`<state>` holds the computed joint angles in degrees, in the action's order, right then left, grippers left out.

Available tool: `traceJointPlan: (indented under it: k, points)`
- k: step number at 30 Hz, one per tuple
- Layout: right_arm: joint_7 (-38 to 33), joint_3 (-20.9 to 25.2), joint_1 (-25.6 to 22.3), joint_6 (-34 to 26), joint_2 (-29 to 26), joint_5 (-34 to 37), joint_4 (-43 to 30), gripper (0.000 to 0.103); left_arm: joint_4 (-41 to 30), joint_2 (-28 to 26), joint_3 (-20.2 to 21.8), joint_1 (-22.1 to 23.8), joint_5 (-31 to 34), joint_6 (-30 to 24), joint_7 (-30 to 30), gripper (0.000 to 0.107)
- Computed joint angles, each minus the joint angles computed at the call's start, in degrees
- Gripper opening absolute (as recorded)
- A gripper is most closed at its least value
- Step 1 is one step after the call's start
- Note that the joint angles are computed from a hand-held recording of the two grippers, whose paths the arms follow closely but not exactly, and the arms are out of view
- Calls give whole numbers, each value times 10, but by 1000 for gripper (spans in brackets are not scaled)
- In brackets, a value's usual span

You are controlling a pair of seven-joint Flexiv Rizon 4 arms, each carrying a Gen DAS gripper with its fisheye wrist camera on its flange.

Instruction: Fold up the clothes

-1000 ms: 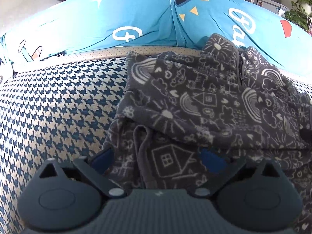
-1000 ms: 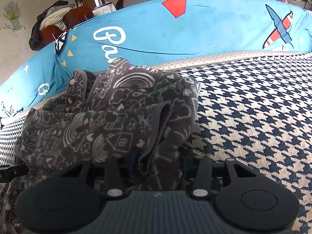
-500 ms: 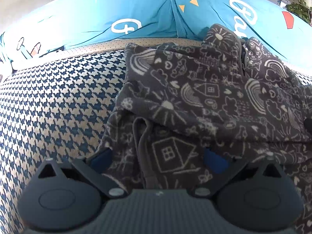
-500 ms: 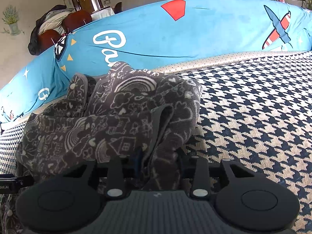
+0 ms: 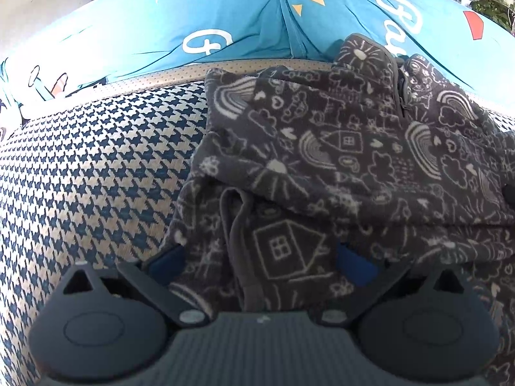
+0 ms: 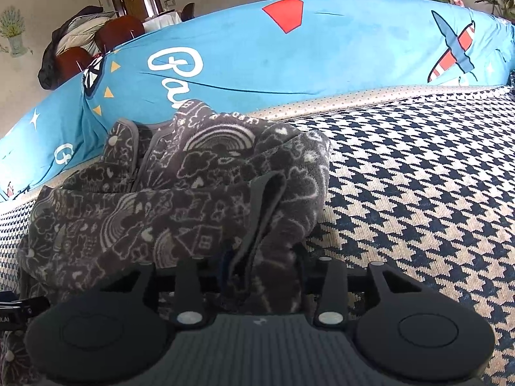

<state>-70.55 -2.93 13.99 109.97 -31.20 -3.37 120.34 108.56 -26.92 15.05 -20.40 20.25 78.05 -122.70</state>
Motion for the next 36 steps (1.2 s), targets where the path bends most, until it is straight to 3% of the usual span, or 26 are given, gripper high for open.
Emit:
traceJointPlan:
  k: [17,36]
  points:
    - [-20,-52,59,10,-8,43,-1,47,-6,-10,13,-11,8,4,-8,103]
    - [-30,-121,142,-3,-14,93,-4,66,-17,-10,-1,0,17,-20,-18,103]
